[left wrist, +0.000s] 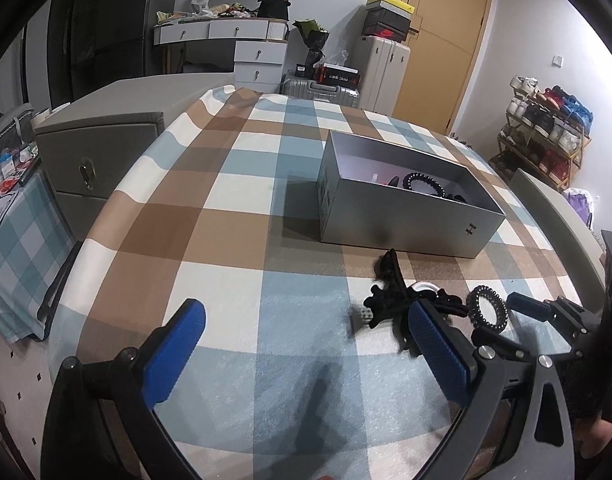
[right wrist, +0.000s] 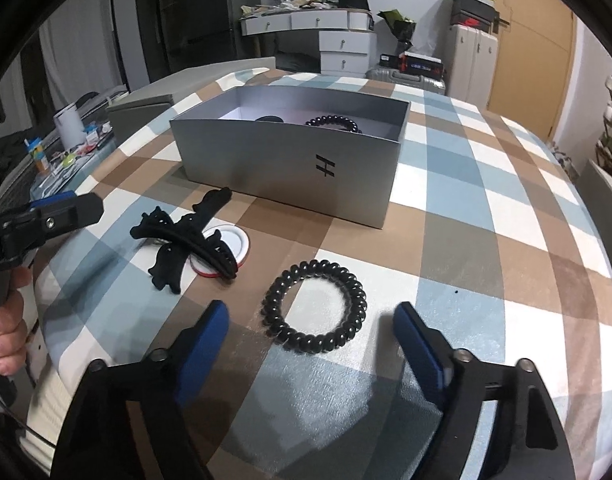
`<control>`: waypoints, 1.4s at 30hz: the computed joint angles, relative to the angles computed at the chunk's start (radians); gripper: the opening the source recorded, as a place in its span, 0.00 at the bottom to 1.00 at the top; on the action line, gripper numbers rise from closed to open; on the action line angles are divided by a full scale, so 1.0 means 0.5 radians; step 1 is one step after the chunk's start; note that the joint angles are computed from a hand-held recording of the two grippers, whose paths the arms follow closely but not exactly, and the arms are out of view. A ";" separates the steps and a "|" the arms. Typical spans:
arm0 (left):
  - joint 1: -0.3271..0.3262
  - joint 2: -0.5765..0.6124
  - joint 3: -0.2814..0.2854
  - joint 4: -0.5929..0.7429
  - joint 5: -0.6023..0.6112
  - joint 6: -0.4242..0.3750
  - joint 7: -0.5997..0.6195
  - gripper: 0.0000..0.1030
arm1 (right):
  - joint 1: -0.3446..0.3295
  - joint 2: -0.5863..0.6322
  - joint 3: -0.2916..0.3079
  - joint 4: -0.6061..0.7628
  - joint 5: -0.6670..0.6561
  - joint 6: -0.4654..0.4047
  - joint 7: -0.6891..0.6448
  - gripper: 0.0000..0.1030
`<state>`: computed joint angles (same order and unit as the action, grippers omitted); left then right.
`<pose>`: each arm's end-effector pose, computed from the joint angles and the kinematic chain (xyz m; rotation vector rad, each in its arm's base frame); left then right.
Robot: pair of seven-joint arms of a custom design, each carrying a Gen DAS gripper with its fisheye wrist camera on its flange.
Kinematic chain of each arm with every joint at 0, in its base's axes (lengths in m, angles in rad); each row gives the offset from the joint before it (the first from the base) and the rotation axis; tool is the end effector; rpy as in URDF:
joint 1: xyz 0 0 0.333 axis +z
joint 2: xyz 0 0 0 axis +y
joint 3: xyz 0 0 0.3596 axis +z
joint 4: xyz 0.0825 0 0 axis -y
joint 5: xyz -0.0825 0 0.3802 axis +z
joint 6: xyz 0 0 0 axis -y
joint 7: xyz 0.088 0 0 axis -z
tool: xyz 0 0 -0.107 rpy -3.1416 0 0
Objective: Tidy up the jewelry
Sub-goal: 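Move both grippers back to the items left on the tablecloth, then close the right gripper around the second black bead bracelet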
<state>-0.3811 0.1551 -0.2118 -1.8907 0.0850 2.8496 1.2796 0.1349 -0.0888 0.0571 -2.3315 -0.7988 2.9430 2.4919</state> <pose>0.5418 -0.3594 0.5662 -1.5122 2.1764 -1.0537 0.5046 0.1463 0.4856 -1.7788 1.7702 -0.7344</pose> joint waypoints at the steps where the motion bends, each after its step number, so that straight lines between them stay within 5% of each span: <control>1: -0.005 -0.001 0.009 -0.001 0.020 -0.004 -0.015 0.96 | 0.000 0.003 0.000 0.003 0.000 0.000 -0.006 0.76; 5: -0.001 0.001 0.010 0.001 0.027 -0.014 -0.026 0.96 | -0.006 0.009 0.018 0.023 -0.098 -0.027 0.054 0.64; 7: 0.003 0.003 0.002 0.006 0.015 -0.022 -0.013 0.96 | -0.006 0.006 0.024 0.029 -0.188 -0.040 0.104 0.50; 11: 0.003 0.007 -0.009 0.014 -0.002 -0.020 0.032 0.96 | 0.008 0.006 0.027 0.036 -0.283 -0.042 0.125 0.41; 21: -0.007 0.028 -0.022 0.059 -0.027 -0.084 0.093 0.96 | -0.040 -0.030 -0.017 -0.049 -0.261 0.181 0.197 0.39; 27: -0.020 0.059 -0.058 0.118 -0.111 -0.171 0.218 0.96 | -0.194 -0.083 0.030 -0.118 -0.317 0.382 0.359 0.39; 37: -0.110 0.164 -0.049 0.279 -0.085 -0.267 0.243 0.96 | -0.572 -0.150 0.276 -0.125 -0.781 0.548 0.864 0.39; 42: -0.095 0.234 -0.085 0.386 -0.200 -0.366 0.293 0.96 | -0.644 -0.145 0.306 -0.079 -1.089 0.594 1.160 0.39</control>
